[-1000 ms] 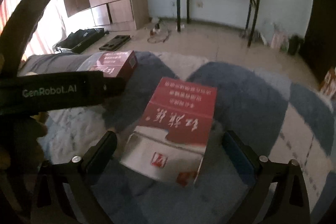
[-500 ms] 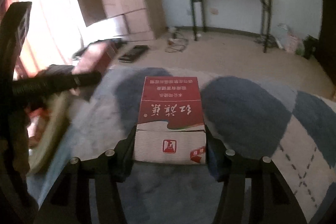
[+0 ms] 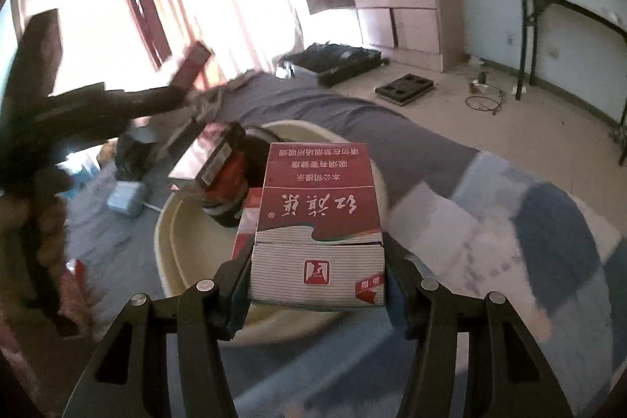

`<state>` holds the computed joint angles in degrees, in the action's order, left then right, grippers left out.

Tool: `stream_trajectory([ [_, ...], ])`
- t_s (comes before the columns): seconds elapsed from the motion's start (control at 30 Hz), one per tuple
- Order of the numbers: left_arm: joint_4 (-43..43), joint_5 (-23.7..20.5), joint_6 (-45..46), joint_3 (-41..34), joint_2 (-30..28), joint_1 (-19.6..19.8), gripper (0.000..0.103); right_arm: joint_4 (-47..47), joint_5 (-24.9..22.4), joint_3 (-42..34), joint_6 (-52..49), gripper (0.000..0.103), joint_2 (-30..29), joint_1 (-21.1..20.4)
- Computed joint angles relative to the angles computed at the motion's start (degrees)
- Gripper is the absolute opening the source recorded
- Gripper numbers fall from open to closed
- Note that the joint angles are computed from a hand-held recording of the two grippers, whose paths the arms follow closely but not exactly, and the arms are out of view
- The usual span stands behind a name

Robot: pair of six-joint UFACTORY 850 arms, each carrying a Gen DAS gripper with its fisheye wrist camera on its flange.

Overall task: Organize rigid objects
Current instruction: 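Carry held red-and-white boxes over cream basin, then open both tools to drop boxes into basin and pull back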

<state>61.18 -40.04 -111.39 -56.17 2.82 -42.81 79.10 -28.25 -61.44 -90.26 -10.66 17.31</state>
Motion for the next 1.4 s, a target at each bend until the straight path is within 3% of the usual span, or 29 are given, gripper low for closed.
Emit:
stream_trajectory([
  [0.1,-1.4,1.0,0.8,3.8,2.9,0.5,0.059,-7.6,0.7,-3.8,7.1,0.055,-3.0,2.2],
  [0.27,7.3,2.9,-4.4,7.9,6.4,-1.4,0.059,-25.7,3.2,-13.4,24.8,0.055,-9.2,5.6],
  [0.33,8.6,5.9,-3.3,8.0,5.9,-0.9,0.059,-31.6,3.0,-16.7,31.0,0.055,-11.0,6.6],
  [0.4,7.1,10.5,-0.2,7.6,4.2,1.2,0.059,-36.1,2.5,-18.5,35.6,0.055,-12.0,7.4],
  [0.47,0.0,13.7,6.5,6.0,1.2,3.9,0.059,-41.4,2.1,-20.5,40.7,0.055,-13.3,8.2],
  [0.53,-2.3,12.8,8.4,5.1,-0.5,4.5,0.059,-44.8,1.1,-23.0,44.4,0.055,-15.3,9.3],
  [0.6,-1.2,15.3,6.4,5.7,0.2,5.3,0.059,-46.7,1.3,-24.2,46.3,0.055,-16.7,9.9],
  [0.63,-2.9,14.0,8.3,5.1,-0.4,5.0,0.059,-47.2,1.3,-24.5,46.7,0.056,-16.8,10.1],
  [0.7,-7.5,12.8,12.4,3.7,-1.8,5.4,0.063,-46.1,1.5,-24.8,45.6,0.057,-17.2,10.1],
  [0.73,-8.9,11.9,12.9,3.3,-2.2,5.6,0.077,-45.7,1.5,-25.1,45.1,0.057,-17.5,10.3],
  [0.77,-10.2,10.7,12.7,2.9,-2.6,5.9,0.093,-44.4,1.8,-24.8,43.5,0.061,-17.4,10.2],
  [0.9,-6.7,8.6,3.3,4.2,0.0,5.8,0.102,-32.5,4.7,-20.8,31.1,0.101,-14.8,9.1],
  [1.03,0.4,3.8,-11.7,3.1,1.7,3.6,0.103,-11.8,2.4,-14.6,10.7,0.103,-10.0,5.6],
  [1.2,4.9,-13.6,-14.1,-8.4,-6.3,-2.6,0.103,0.7,1.4,-4.6,-15.0,0.103,-2.9,-0.1],
  [1.3,9.5,-15.8,-14.1,-15.1,-11.5,-5.7,0.103,4.0,-0.3,0.1,-28.7,0.103,0.4,-3.2],
  [1.33,11.7,-15.6,-14.1,-16.7,-12.9,-6.7,0.103,0.8,1.8,0.8,-28.9,0.103,1.2,-3.3],
  [1.4,15.4,-13.2,-11.6,-19.4,-15.9,-9.0,0.103,-0.8,1.1,1.9,-29.9,0.103,2.0,-4.3],
])
